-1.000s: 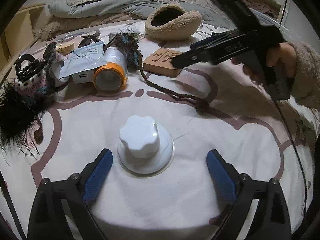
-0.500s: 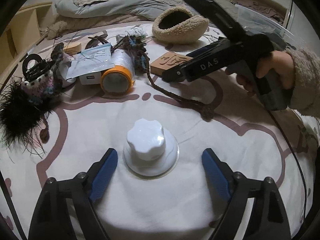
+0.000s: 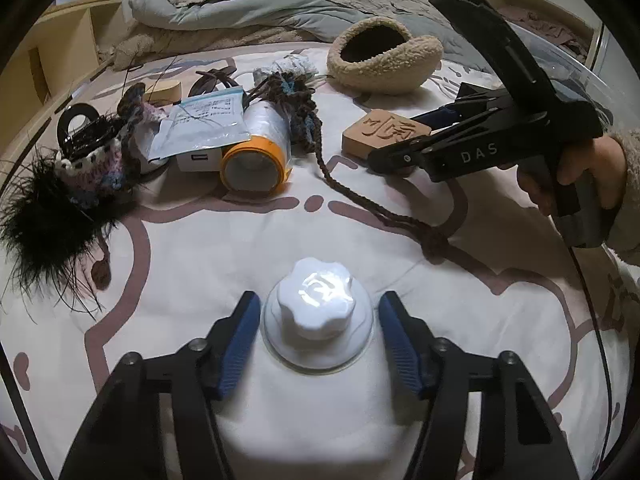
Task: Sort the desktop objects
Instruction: 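Grasp the carved wooden tile with the right tool, then lift the wooden tile with the right tool while the left tool raises the suction cup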
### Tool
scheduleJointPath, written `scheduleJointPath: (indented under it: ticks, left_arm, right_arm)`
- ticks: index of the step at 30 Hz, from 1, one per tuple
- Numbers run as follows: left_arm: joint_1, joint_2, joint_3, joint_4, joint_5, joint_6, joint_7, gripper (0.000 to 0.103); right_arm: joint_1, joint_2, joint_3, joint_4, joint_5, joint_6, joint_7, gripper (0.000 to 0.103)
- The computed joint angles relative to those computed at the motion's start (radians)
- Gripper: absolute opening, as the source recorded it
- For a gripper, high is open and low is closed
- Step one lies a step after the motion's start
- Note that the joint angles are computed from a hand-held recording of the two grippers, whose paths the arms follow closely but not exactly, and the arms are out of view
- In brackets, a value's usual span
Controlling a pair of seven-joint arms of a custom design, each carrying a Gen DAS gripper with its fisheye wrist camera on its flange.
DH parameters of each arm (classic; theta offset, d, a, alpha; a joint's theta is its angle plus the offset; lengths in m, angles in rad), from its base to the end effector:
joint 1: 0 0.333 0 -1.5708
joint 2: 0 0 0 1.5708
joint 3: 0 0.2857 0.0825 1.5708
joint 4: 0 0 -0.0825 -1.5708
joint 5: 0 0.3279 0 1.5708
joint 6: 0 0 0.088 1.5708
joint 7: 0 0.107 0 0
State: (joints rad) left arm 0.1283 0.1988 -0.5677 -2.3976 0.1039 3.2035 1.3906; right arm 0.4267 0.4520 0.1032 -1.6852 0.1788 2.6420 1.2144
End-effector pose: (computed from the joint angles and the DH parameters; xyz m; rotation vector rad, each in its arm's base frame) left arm 0.4604 -0.2216 0.3379 -1.6281 2.2569 -0.8710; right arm 0.5665 0.3154 0.3973 -2.4076 1.0774 -0.2666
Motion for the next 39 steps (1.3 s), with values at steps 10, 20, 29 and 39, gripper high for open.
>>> scheduleJointPath:
  ticks: [10,20,29,39]
  left_arm:
    - [-0.102,-0.022,0.105,0.003,0.02,-0.01,-0.037,0.054]
    - [-0.181,-0.059,0.191,-0.006,0.02,-0.003,-0.098,0.053]
    - [-0.304,-0.126,0.314,-0.013,0.11,0.007,-0.204,0.053]
    - [-0.317,-0.226,0.377,0.009,0.507,-0.045,-0.585,0.053]
  right_arm:
    - [-0.009,-0.019,0.0,-0.019,0.012,0.003,0.001,0.076]
    - [-0.026,-0.073,0.019,-0.073,0.053,0.04,-0.037,0.076]
    - [-0.033,-0.156,0.028,-0.131,0.091,0.064,-0.06,0.076]
    - [-0.043,-0.301,0.036,-0.234,0.157,0.075,-0.101,0.076]
